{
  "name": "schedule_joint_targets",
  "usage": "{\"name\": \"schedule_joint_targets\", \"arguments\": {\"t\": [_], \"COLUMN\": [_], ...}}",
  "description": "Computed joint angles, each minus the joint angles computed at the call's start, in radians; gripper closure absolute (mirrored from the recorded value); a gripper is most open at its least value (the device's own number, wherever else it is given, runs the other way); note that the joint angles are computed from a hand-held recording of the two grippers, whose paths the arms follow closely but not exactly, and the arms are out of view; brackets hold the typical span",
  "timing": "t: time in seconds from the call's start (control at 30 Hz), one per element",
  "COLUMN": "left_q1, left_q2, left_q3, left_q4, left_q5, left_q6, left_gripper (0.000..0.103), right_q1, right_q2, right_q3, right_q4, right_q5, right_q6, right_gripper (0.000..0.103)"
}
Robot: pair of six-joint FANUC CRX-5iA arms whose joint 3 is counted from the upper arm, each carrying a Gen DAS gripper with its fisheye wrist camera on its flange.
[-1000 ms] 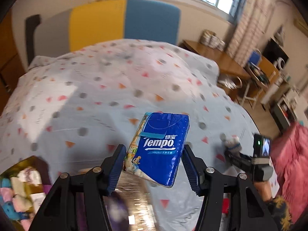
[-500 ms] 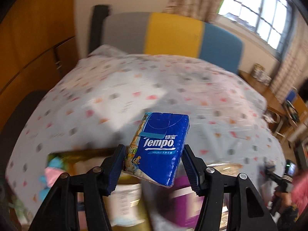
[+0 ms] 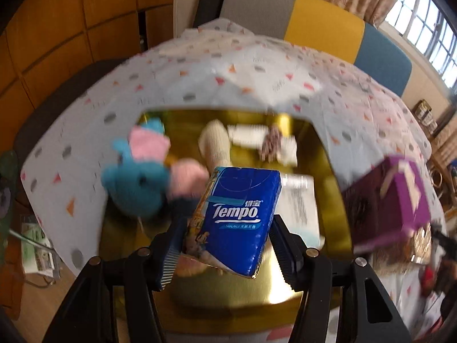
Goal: Organize soft objects
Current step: 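Lower the Tempo pack into the tin and open the left gripper while the right holds the glove, then carry the white knit glove over the gold tin with the right gripper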
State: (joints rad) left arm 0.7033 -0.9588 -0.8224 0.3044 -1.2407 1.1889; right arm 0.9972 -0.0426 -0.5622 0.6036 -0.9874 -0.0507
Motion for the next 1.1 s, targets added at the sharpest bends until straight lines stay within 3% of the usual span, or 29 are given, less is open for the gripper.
{"name": "schedule_joint_targets", "arguments": {"t": [0.2,0.27,0.4,0.63,0.8,1.1], "left_q1": [-0.123,-0.152,-0.205,-0.382,-0.388,-0.535], "left_q2": [-0.020,-0.029,-0.039,-0.014,-0.032,-0.016], "left_q3": [-0.044,-0.048,-0.038,0.039,0.053,0.095], "left_q4": [-0.082,-0.111,-0.168,-0.336,-0.326,-0.426], "left_q5": [0.025,0.034,0.058,0.076,0.077,0.092], "left_q6": [0.119,0.143,0.194,0.394,0.402,0.493], "left_gripper": [0.039,0.032,0.028,0.023,0.021,0.018], "right_q1": [0.003,0.003,0.001,-0.001,0.005,0.017], "right_q2": [0.004,0.004,0.002,0.000,0.004,0.051], "right_q3": [0.000,0.000,-0.004,-0.005,0.004,0.080], "right_q4": [0.007,0.008,0.012,0.011,0.007,-0.042], "right_q5": [-0.006,-0.007,-0.002,0.000,-0.013,-0.087], "right_q6": [0.001,0.004,0.005,0.004,0.007,0.066], "right_gripper": [0.057,0.057,0.057,0.057,0.060,0.069]}}
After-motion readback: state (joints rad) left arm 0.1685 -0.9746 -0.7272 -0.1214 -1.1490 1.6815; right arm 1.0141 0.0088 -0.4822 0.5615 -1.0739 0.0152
